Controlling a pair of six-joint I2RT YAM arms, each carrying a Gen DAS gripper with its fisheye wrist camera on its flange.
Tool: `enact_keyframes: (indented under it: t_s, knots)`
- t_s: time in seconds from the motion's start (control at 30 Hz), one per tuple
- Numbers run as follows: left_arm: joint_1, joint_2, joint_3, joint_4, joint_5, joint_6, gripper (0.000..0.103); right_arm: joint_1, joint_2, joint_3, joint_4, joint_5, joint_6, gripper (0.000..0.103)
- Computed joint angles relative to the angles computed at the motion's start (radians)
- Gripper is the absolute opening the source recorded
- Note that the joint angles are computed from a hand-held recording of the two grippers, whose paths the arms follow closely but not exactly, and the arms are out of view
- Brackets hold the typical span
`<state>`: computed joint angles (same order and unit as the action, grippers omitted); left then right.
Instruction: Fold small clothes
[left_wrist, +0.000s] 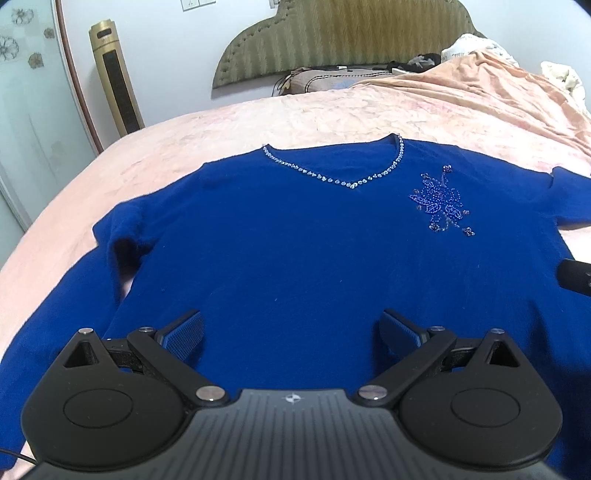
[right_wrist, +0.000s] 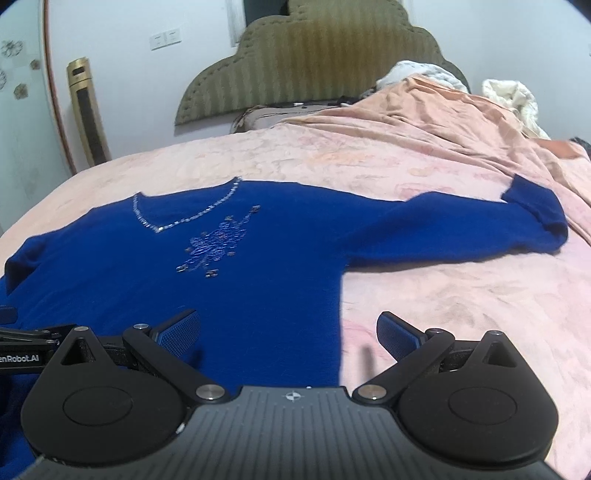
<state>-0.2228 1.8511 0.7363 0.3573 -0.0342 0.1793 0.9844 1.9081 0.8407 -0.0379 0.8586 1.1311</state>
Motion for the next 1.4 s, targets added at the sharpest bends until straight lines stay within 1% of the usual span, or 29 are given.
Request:
enact_keyframes:
  t_s: [0.13,0.27,0.47,0.9,1.2,1.3,1.4]
  knots:
    - [-0.040,0.004,-0.005,0.028,-0.058,-0.011,0.102,-0.008,-0.019,-0.037,0.029,-0.008,0.007,0.103]
    - [-0.057,0.007,-0.006,0.031,-0.089,-0.016,0.102,-0.010,-0.026,-0.057,0.074,-0.022,-0.028,0.103]
    - [-0.078,0.001,-0.012,0.035,-0.128,-0.016,0.102,-0.009,-0.019,-0.057,0.092,-0.027,-0.050,0.103]
    - [-0.110,-0.002,-0.012,0.024,-0.167,-0.017,0.102,0.013,-0.040,-0.076,0.083,0.006,-0.048,0.103]
    - [-0.112,0.000,-0.015,0.035,-0.164,-0.017,0.102,0.016,-0.041,-0.078,0.082,0.007,-0.049,0.103]
    - [-0.114,0.004,-0.023,0.057,-0.150,-0.012,0.102,0.021,-0.046,-0.088,0.087,0.031,-0.040,0.103]
    - [-0.127,0.015,-0.025,0.074,-0.134,-0.012,0.102,0.031,-0.077,-0.131,0.126,0.094,-0.042,0.103]
